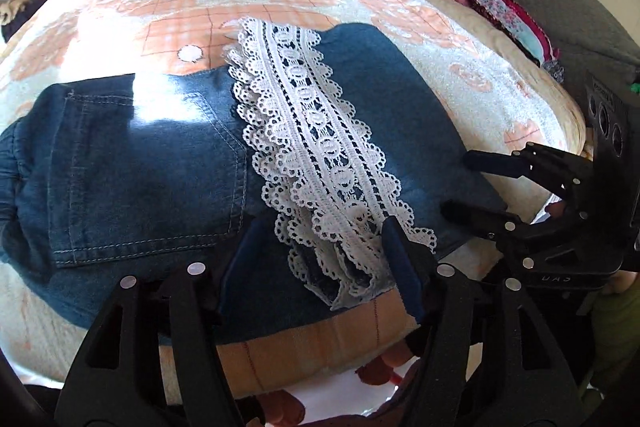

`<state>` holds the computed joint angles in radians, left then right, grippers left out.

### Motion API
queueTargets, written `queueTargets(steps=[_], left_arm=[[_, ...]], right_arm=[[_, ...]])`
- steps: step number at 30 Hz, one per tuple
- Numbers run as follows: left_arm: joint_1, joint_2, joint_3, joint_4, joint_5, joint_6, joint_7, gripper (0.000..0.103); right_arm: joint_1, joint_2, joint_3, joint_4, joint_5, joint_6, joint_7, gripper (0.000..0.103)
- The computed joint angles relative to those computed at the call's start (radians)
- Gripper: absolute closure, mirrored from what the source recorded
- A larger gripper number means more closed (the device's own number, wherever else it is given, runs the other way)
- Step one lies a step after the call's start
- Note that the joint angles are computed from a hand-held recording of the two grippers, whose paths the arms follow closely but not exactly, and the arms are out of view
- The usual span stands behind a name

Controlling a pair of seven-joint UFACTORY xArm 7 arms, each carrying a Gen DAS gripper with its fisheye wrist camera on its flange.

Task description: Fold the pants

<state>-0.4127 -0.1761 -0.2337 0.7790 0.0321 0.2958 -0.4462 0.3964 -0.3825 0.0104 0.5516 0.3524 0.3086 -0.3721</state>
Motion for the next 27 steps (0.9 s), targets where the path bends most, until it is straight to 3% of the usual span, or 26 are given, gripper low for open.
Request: queueTargets(steps=[2, 5, 12, 15, 27], left_arm=[[0.01, -0.019, -0.009, -0.015, 0.018, -0.011, -0.035, 0.045], [0.017, -0.049, -0.017, -0.034, 0.03, -0.025, -0.066, 0.044], [0.028, -0.109, -0.019, -0.068, 0.033, -0.025, -0.109, 0.038], [0.034, -0.138, -0.022, -0.082, 0.035, -0.017, -0.122, 0.035], [0.14, -0.336, -0.063, -0.19, 0.107, 0.009, -0.25, 0.03]], right_arm=[[0.025, -0.025, -0.014, -0.016, 0.021, -0.034, -0.026, 0.03], [0.061, -0.047, -0.041, -0.027, 0.05, -0.07, -0.052, 0.03], [0.062, -0.048, -0.067, -0.015, 0.08, -0.064, -0.039, 0.029], [0.064, -0.052, -0.071, -0.021, 0.091, -0.082, -0.04, 0.02], [0.124, -0.054, -0.115, -0.011, 0.156, -0.108, -0.09, 0.013]])
